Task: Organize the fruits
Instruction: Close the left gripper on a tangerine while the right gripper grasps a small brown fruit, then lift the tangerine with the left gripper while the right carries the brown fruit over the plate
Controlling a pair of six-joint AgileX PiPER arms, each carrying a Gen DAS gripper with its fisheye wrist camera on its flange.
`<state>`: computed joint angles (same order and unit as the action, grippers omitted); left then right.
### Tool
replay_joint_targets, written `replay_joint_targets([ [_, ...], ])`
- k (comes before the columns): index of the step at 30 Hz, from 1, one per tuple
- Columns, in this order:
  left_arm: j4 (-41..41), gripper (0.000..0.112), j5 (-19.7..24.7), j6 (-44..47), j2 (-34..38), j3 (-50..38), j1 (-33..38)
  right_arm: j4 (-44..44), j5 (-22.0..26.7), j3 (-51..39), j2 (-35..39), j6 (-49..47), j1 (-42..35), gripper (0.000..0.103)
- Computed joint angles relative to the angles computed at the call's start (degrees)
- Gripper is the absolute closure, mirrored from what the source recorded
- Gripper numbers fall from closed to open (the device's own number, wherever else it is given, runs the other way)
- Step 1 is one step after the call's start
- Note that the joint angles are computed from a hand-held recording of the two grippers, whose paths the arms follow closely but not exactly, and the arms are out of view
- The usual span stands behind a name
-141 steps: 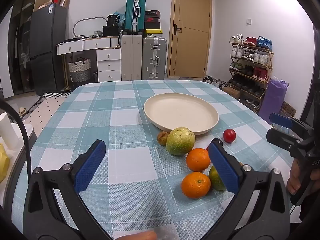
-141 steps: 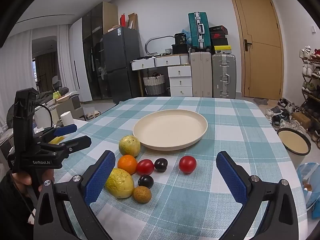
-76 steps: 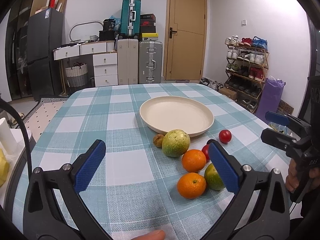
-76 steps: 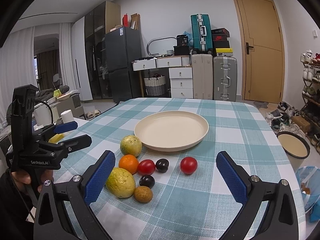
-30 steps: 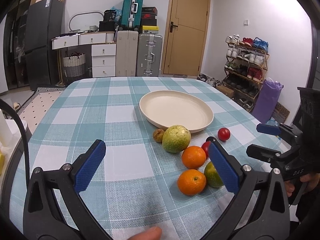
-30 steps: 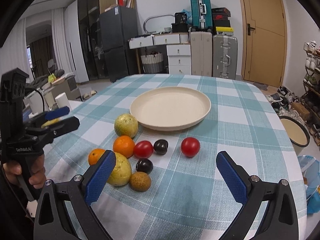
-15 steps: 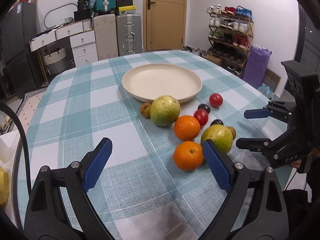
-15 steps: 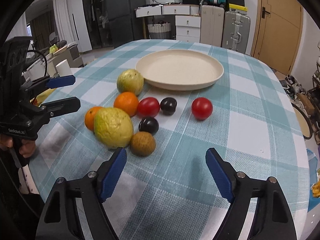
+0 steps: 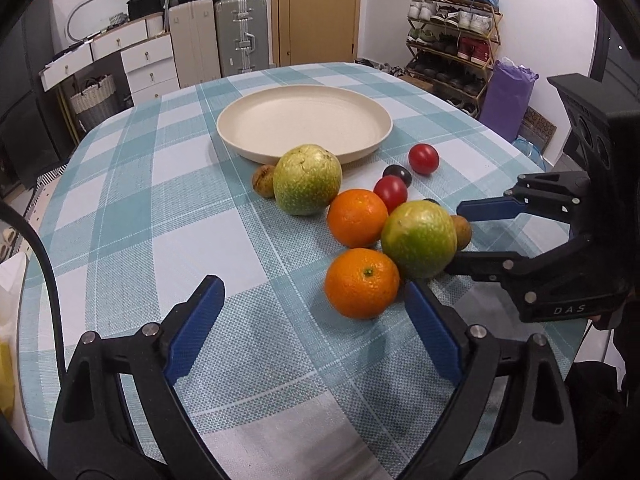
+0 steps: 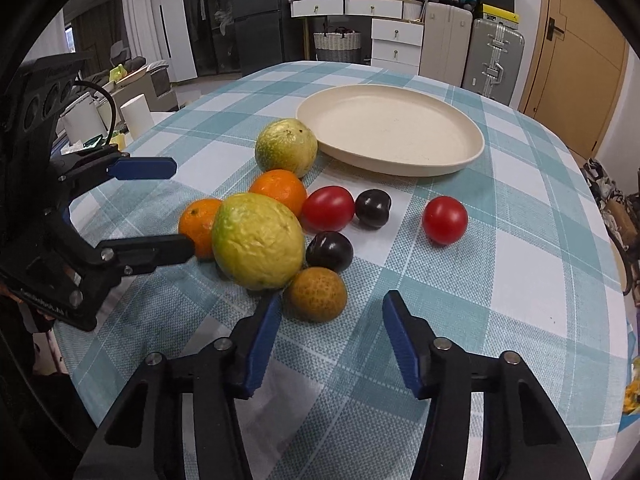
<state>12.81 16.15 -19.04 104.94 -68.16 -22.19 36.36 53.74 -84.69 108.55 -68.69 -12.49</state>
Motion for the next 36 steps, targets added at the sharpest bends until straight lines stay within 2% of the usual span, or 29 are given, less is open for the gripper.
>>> replay_joint_targets([
  [3, -3.37, 0.030, 1.93, 3.37, 1.18, -1.57, 0.00, -0.08, -0.39, -0.10, 0.04, -0.40, 0.56, 0.058],
  [8, -15.45, 0.047, 3.05, 15.32, 2.42, -3.15, 0.68, 0.68, 1.92, -0.95, 0.37, -1.12, -0.18, 0.071],
  [10, -19.14, 0.059, 3.06, 19.32, 2.48, -3.14, 0.73, 1.83, 2.21, -0.50, 0.06, -2.08, -0.65, 0.074],
  [13, -30.09, 0.075, 3.66, 30.20, 2.59, -3.15, 1.60, 3.18, 2.51, -0.06, -0.06, -3.10, -1.23, 0.074],
  [20, -31.02, 0.076, 2.98, 30.61, 1.88, -2.35, 1.64, 6.79, 2.27, 1.83, -1.43, -6.12, -3.66, 0.074],
  [29, -34.13, 0.076, -2.05, 31.87, -2.00, 1.28, 3.27, 12.63, 1.90, 1.49, -1.64, -5.94, -5.63, 0.074],
  [32, -32.83, 0.076, -3.24, 29.87, -2.96, 1.88, 3.72, 14.18, 2.16, 0.30, -1.19, -5.13, -5.82, 0.074],
  [34, -35.43, 0.076, -4.28, 31.91, -3.54, 2.39, 4.21, 15.05, 2.01, -0.27, -1.02, -5.11, -5.85, 0.074],
  [36, -33.24, 0.076, -5.70, 29.15, -4.12, 2.80, 4.20, 15.28, 2.15, -1.42, -0.47, -4.34, -5.81, 0.074],
])
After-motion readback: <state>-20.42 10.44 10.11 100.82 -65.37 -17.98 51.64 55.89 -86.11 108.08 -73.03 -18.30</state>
